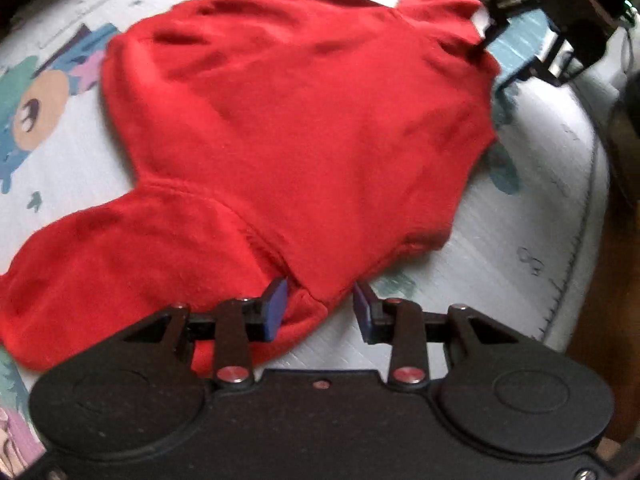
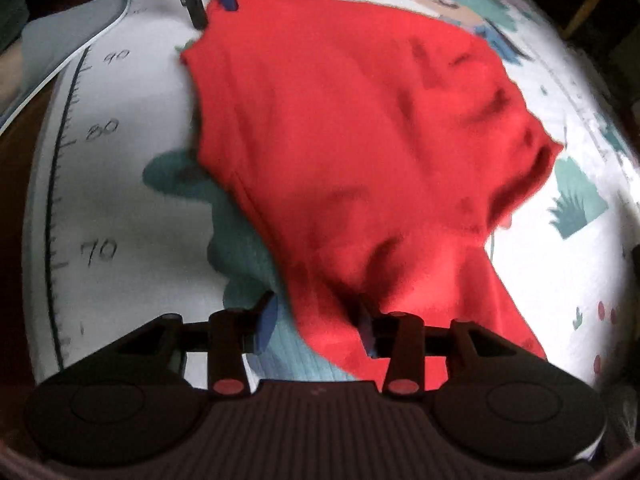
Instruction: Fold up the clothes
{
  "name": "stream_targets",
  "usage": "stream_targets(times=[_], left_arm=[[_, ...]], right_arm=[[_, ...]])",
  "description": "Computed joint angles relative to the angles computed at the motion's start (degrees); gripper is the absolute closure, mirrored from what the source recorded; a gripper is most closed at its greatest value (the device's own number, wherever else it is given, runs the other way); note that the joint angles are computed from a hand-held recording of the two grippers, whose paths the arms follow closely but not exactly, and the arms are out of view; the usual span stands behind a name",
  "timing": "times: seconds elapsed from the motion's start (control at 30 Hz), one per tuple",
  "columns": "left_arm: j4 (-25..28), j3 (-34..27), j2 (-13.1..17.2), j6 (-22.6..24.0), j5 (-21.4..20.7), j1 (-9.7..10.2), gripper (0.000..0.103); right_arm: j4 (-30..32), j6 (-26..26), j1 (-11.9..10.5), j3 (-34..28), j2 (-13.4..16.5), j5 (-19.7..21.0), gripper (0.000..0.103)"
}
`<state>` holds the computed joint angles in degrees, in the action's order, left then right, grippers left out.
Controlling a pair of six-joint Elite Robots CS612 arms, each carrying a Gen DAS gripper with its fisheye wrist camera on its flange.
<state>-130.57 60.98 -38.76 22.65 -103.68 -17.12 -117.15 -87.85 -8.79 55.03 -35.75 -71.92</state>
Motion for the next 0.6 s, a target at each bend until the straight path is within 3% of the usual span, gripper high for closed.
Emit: stream_targets(times=[0.1,0.17,0.27,0.33,0.43,0.5,0.53,0.6], left_arm=[[-3.8,0.2,-0.1,-1.6,-1.7,0.55,0.069],[-7.6,0.4,0.1,-3.2,-1.0,0.42,0.069],[-8.4,-0.1,0.9,-2.6,-0.2,-0.16,0.069],[-6.2,-0.8,1.5,0.1,0.4,-0.72,0.069],[-4.8,1.2,0.7,7.8,0.3,-1.25,0.069],[-0.8,-0.5,1.1,7.0,-2.0,-0.68,0.069],[-0.3,-1.1,1.2,6.6,-3.2,-0.32,0.069],[-2.4,-1.2,1.3,4.3,-5.1,0.52,0.068]], right_arm=[[8.0,0.5,-0.9,-4.9,1.5,5.2,0.059],[3.8,4.5,-1.1,-3.9,1.2,8.5,0.059],[3.3,9.3,-0.6,-4.8,1.9,8.5,0.059],[2.0,7.8,0.1,-3.5,1.8,4.0,0.059],[2.4,3.0,-0.8,-1.8,1.2,3.8,0.059],[6.4,1.3,-1.3,-3.6,1.4,2.5,0.059],[7.5,2.3,-1.9,-4.3,1.4,4.2,0.059],[6.2,8.7,-3.0,-5.2,1.6,6.9,0.059]])
